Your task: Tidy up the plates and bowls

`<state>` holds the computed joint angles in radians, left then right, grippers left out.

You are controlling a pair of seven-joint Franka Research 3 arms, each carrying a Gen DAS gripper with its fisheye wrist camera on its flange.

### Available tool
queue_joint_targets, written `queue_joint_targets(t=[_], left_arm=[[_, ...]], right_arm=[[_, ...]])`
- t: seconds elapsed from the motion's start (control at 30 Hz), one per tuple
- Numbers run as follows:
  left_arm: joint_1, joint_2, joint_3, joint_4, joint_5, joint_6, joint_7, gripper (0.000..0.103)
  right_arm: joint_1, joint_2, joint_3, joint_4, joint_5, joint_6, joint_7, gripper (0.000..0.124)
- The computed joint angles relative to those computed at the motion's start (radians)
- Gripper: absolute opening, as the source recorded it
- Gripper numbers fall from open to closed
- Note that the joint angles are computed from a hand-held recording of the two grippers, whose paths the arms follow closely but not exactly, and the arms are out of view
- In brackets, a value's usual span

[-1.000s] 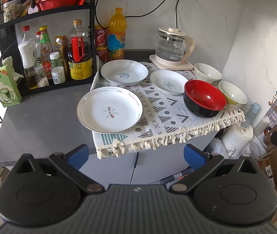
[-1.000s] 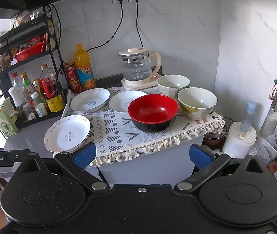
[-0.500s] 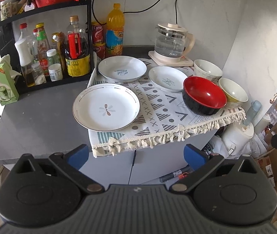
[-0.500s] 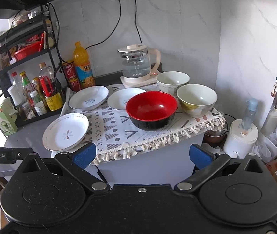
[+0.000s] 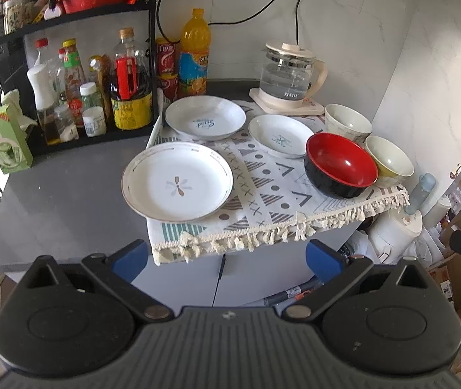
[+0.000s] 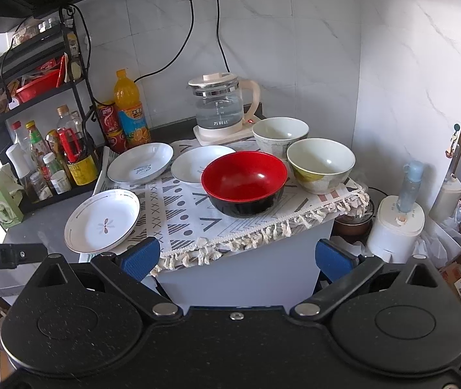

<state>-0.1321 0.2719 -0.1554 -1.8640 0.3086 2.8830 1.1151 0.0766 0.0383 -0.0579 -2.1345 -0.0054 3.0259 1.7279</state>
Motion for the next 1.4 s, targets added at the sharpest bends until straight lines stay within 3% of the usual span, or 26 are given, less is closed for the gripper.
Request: queue_joint_targets(t=[0.4,0.9,1.17,1.4], left_arm=[[-0.002,0.025,0.005,0.03,0.015,-0.006,-0.012,0.103],[-0.001,0.101,-0.004,0.128,-0.018,-0.053,0.012,0.103],[0.0,0.212,-0.025,0.287,-0.063,-0.125,0.068,0.103],[-0.019,0.374,-0.035,0.538,-0.101,-0.22,0.137,0.103]], right_arm=[[0.013,0.02,-0.016,0.02,-0.06,-0.013,0.068,0.103],[0.021,0.08,-0.032,0.084,-0.042,-0.04,0.068,0.103],[0.023,0.148,-0.048,0.165,-0.004,-0.065,0.043,0.103],[0.024,0.241,-0.063,0.286,0.029,-0.1,0.024,0.103]])
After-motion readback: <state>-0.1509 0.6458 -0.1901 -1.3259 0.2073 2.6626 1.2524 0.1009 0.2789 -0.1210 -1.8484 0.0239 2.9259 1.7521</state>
